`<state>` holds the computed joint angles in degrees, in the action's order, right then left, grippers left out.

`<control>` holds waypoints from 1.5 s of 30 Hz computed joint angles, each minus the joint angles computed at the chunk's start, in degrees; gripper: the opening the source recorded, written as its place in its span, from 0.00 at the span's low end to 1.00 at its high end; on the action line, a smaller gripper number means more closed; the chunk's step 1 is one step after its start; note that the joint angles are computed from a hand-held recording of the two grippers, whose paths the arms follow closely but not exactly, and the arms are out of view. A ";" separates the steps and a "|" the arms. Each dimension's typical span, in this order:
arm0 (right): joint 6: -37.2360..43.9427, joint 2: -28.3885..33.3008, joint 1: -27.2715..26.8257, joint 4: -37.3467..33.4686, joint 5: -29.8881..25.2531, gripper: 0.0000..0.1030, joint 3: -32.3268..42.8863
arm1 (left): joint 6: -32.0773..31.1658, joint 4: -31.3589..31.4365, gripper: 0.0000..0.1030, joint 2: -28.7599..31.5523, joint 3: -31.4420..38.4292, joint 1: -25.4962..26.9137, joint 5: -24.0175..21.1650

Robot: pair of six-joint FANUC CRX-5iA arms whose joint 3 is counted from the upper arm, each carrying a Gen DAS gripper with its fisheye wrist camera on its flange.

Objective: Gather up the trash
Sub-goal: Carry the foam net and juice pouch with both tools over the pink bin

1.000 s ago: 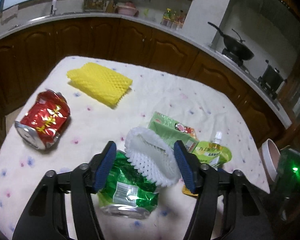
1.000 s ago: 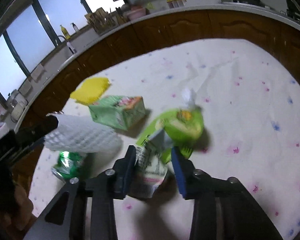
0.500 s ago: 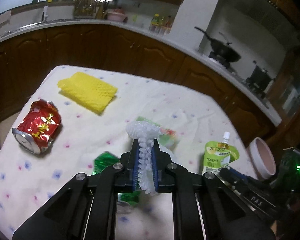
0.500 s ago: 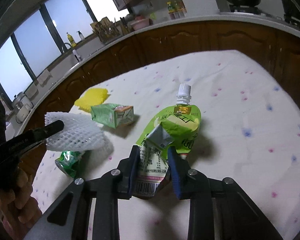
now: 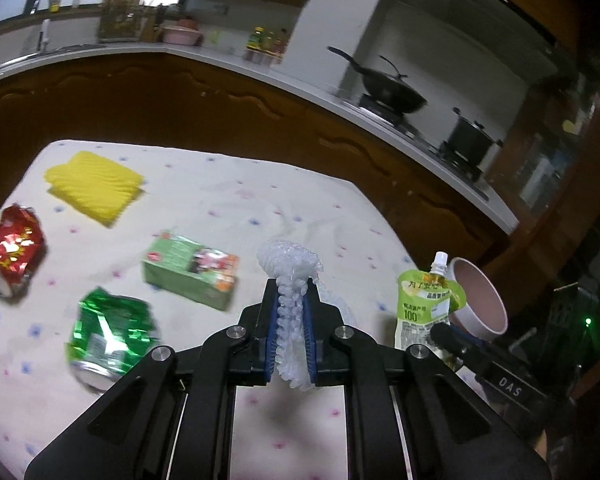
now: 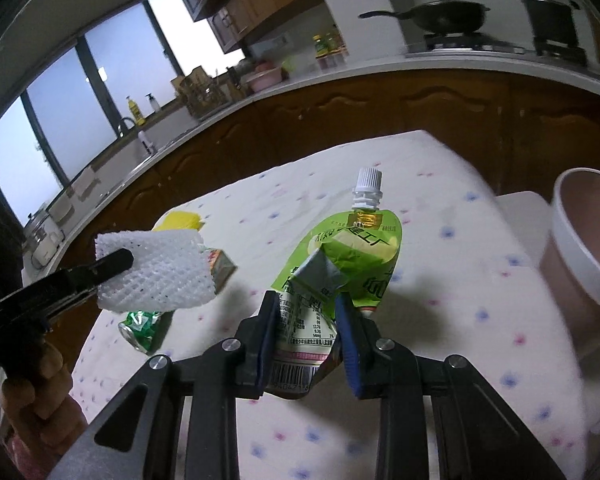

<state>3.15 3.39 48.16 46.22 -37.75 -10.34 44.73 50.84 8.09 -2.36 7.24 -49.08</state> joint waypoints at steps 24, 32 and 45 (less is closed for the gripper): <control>-14.93 -15.22 -2.18 10.32 -7.22 0.28 -15.23 | -0.59 -0.55 0.09 0.65 2.81 -10.91 -0.68; -17.05 -18.75 -3.32 11.73 -8.90 0.28 -18.36 | -0.57 -0.70 0.09 2.26 5.15 -14.19 -1.14; -17.25 -21.89 -5.57 11.41 -11.03 0.29 -20.74 | -1.66 -0.37 0.09 6.78 11.73 -20.08 -2.33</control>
<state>-14.10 -18.50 42.59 57.63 -48.78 -31.08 43.07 50.48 14.87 9.37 -12.85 -51.41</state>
